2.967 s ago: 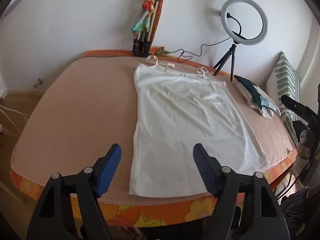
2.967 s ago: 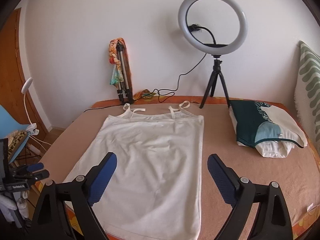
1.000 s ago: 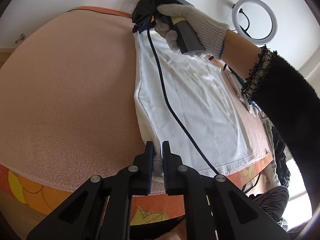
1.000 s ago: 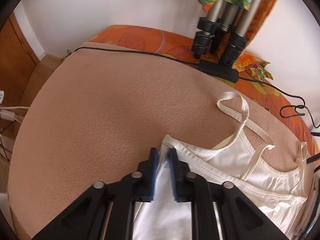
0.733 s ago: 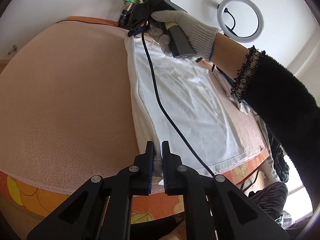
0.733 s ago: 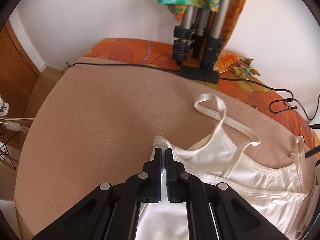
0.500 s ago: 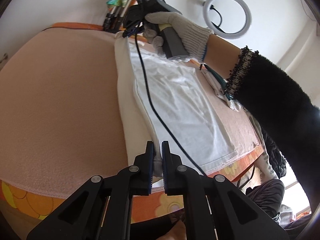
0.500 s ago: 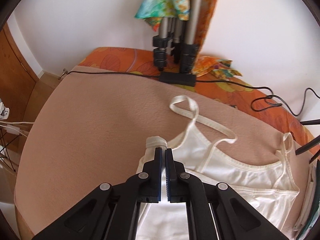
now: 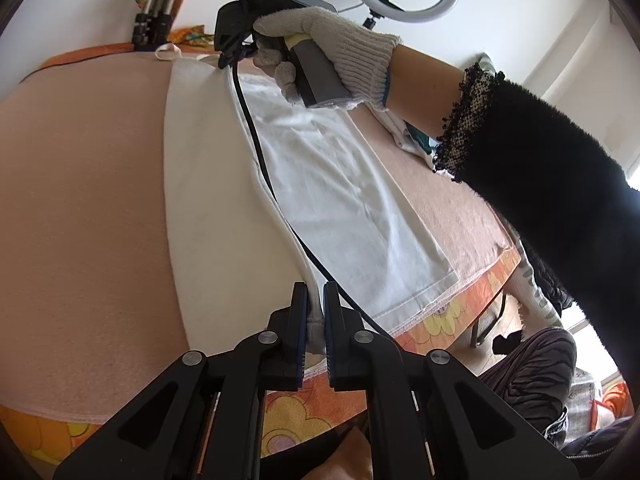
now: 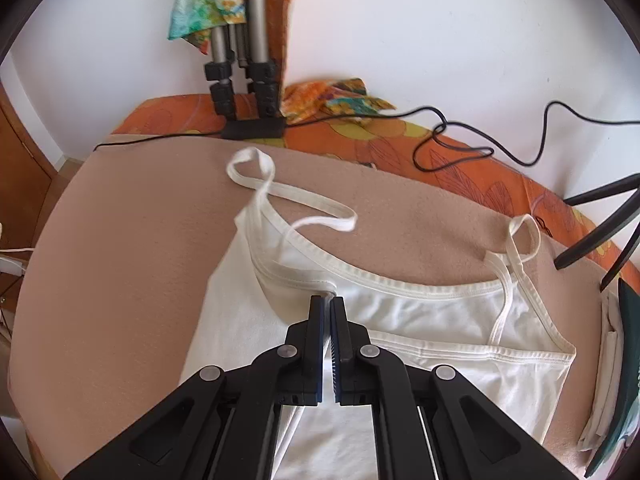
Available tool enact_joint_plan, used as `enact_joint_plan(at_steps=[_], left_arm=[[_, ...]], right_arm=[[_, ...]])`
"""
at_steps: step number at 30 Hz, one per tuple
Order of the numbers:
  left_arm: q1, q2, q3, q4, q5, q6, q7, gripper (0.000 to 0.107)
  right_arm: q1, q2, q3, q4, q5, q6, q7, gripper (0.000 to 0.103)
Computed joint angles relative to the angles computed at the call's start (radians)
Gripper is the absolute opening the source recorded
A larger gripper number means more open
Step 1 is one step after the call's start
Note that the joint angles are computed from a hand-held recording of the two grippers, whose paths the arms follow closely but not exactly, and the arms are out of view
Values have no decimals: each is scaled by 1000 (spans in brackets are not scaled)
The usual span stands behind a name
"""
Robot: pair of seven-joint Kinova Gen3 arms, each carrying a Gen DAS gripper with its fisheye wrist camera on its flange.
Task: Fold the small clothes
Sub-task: 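Lift the camisole side edge with the right tool and fold it inward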
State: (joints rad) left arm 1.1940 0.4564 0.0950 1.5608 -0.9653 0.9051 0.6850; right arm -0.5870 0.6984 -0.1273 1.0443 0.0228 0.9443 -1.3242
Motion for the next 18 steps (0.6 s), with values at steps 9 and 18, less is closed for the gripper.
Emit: enact_joint_plan(at_steps=[9,18], left_arm=[[-27,29,-4,-36,79,-27,-111,6],[-22,48,-23,-74,130,-14,-187,7]], right_arm=[[27,15,-14,19,-26,-17,30,0],[20,23,-6,19,-24,-23,30,1]])
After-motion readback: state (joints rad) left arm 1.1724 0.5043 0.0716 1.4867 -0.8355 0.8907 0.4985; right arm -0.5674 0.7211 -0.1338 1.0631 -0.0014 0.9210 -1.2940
